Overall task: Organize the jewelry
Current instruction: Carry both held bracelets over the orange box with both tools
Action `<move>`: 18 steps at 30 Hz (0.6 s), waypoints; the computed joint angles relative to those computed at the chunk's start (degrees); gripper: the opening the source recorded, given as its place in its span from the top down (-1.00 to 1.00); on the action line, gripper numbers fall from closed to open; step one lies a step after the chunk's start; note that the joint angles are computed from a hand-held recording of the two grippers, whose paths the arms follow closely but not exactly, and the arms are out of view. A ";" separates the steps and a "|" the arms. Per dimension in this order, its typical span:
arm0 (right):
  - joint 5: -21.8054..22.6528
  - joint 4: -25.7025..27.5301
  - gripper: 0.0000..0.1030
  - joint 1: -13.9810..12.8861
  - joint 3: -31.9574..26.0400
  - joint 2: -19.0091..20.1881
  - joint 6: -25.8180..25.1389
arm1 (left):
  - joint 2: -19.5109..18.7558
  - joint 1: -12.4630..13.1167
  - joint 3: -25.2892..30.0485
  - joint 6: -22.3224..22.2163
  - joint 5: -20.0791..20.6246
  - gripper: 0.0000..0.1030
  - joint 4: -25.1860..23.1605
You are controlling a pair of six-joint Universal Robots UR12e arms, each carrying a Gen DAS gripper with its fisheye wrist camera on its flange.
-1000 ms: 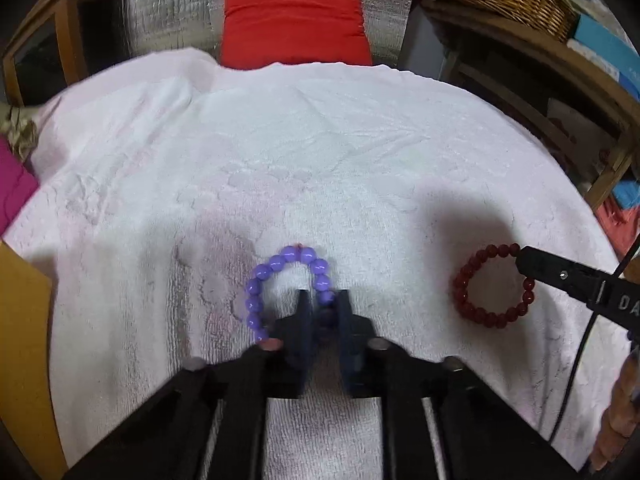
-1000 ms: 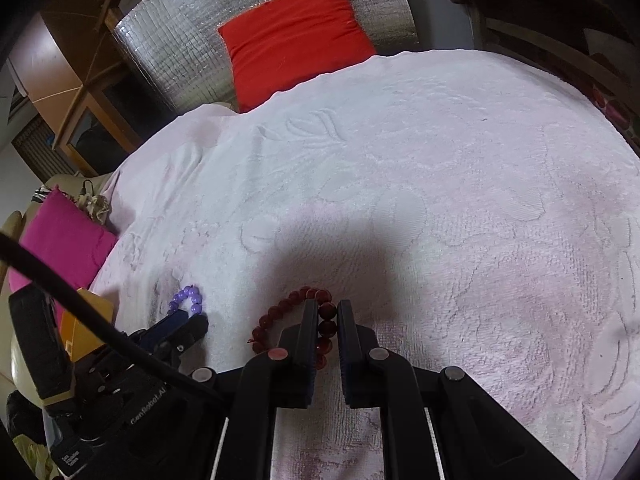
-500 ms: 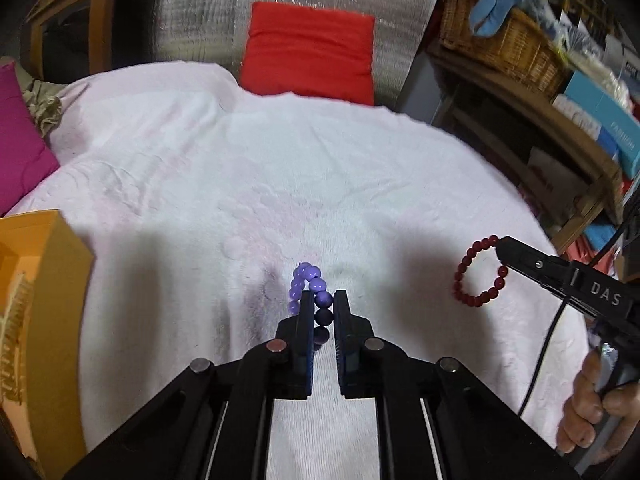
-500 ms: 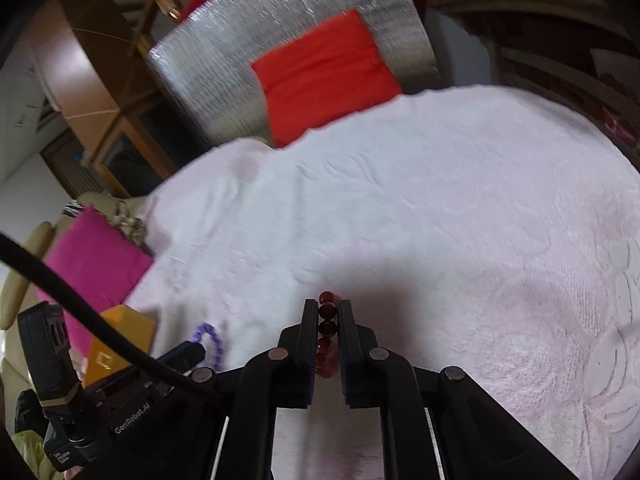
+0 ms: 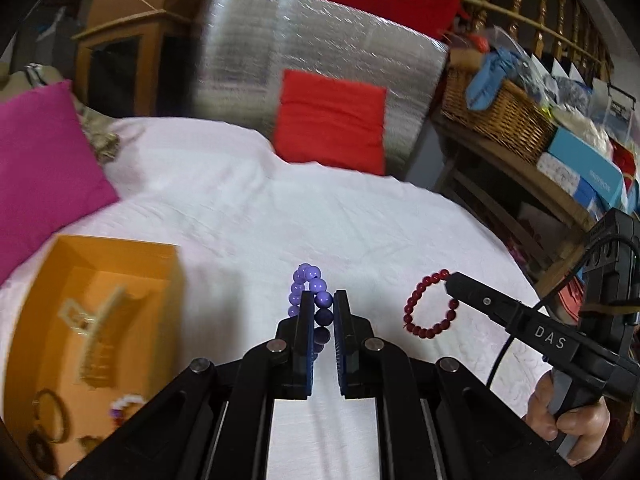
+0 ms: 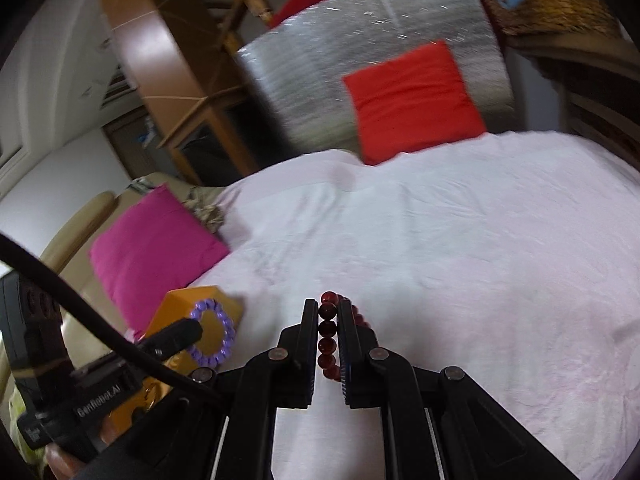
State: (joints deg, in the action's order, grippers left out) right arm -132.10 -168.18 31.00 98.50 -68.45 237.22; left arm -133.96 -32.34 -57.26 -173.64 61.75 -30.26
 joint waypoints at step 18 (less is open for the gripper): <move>13.51 6.07 0.80 -0.08 -24.89 14.71 -16.58 | -1.37 9.50 0.99 -11.83 6.49 0.82 -2.49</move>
